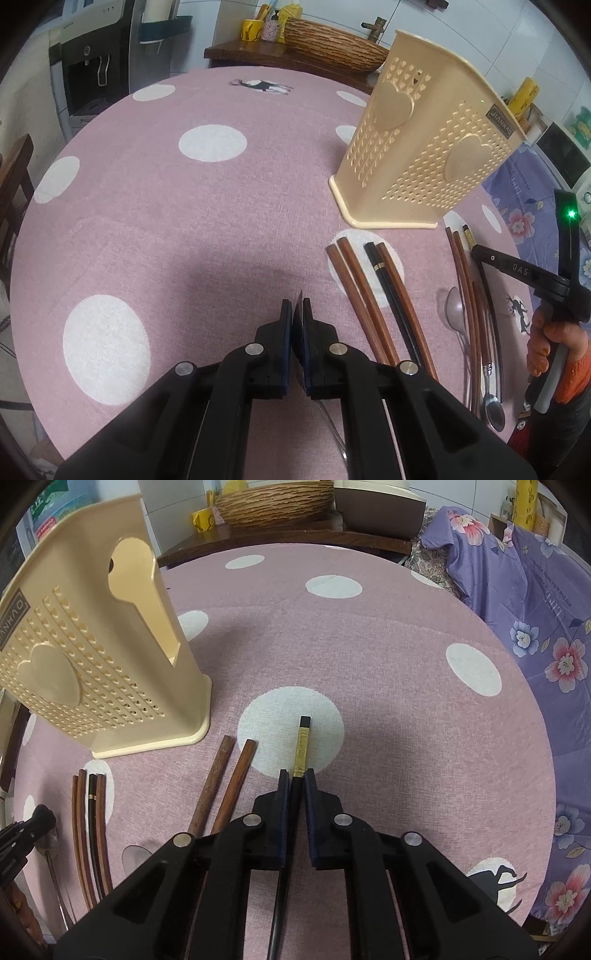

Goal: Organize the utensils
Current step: 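Lift the black chopstick upright with the right tool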

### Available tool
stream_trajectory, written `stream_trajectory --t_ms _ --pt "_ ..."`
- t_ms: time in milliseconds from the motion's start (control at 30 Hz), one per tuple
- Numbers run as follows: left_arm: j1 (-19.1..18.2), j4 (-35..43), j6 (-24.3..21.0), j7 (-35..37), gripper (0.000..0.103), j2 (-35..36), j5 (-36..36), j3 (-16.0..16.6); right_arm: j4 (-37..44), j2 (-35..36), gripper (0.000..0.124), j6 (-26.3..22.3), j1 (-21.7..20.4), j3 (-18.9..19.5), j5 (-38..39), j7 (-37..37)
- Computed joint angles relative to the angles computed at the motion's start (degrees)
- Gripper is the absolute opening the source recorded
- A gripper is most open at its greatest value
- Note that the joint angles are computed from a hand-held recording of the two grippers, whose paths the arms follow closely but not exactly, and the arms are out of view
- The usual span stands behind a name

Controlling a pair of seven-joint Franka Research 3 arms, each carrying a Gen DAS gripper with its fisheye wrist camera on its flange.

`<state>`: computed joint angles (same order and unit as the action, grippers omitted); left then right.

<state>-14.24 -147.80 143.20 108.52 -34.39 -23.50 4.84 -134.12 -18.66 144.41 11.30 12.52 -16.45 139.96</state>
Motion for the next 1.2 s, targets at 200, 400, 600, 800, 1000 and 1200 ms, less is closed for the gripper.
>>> stream_trajectory --t_ms 200,400,600,800,1000,1200 --pt "0.22 -0.88 2.55 -0.38 0.006 -2.38 2.47 -1.71 -1.06 -2.78 0.007 1.51 -0.97 1.53 -3.07 1.65" --pt "0.1 -0.6 2.73 -2.44 0.005 -1.66 5.34 -1.76 -2.12 -4.38 0.007 2.09 -1.38 2.04 -3.0 2.07" --pt "1.09 0.66 0.96 -3.81 0.005 0.24 8.93 -2.58 -2.31 -4.45 0.008 2.27 -1.85 2.53 -2.75 2.05" --pt "0.15 1.99 -1.21 -1.15 0.005 1.84 7.51 -1.53 -2.52 -4.86 0.008 2.52 -1.91 2.71 -2.43 1.95" --pt "0.47 2.13 -1.74 -0.48 0.005 1.55 5.89 -1.66 -3.24 -6.09 0.008 3.19 -2.21 2.93 -2.18 2.16" --pt "0.16 0.37 1.55 -0.66 0.003 -1.73 5.66 -1.88 -4.92 -8.9 0.008 5.41 -3.69 4.58 -3.25 3.57"
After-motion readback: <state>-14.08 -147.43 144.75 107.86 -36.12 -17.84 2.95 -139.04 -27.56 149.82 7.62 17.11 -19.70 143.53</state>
